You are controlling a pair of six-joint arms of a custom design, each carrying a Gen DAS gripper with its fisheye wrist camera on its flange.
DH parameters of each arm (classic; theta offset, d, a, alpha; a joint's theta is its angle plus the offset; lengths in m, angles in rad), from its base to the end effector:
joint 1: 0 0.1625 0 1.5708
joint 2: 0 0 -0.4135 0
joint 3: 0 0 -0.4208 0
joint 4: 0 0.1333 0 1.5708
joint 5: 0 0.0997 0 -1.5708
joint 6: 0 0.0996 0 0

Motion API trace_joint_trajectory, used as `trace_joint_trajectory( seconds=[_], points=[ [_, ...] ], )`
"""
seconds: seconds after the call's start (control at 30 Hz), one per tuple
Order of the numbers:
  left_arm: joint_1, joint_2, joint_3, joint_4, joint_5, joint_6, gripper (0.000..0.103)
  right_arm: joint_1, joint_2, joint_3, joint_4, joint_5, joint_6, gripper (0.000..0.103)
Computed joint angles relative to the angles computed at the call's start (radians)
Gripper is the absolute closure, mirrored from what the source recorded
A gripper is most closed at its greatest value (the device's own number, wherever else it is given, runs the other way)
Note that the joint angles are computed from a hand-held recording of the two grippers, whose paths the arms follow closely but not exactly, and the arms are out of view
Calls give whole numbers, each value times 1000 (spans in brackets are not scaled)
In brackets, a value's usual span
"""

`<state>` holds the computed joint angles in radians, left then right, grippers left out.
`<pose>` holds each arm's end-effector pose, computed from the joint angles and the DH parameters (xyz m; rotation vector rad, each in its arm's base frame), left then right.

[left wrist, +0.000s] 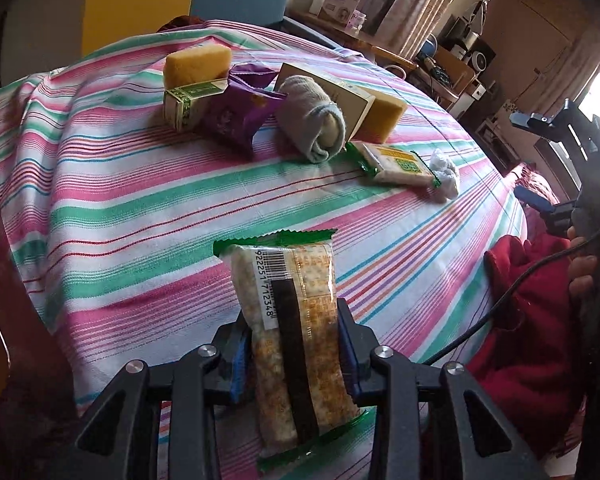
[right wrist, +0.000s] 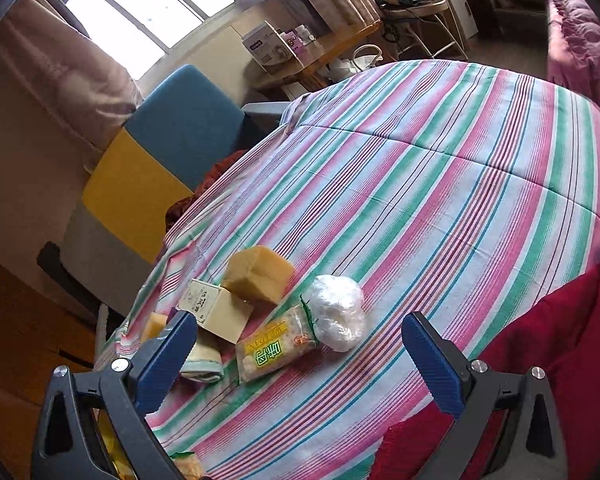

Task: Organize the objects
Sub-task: 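Lift the granola bar packet with the left gripper while the right gripper grasps the wrapped cotton ball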

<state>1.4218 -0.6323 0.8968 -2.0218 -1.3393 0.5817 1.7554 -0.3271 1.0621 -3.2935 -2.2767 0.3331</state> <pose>0.0274 -0.8694 0.2201 0.9962 2.6917 -0.1905 0.2184 -0.7953 0.0547 -0.6348 -2.2935 1.4349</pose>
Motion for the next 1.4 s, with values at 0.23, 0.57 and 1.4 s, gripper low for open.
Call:
trace_joint_trajectory(
  seconds=[0.23,0.57,1.4],
  points=[
    [9,8,-17,14,-30,-11,67,4,19,-72,185,-54,25,19],
    [17,5,-18,16,-54,-19,66,-55,135,-384,612,-75,150,47],
    [20,-13,15,-18,-57,6,67,-63,178,-473,825,-158,113,65]
  ],
)
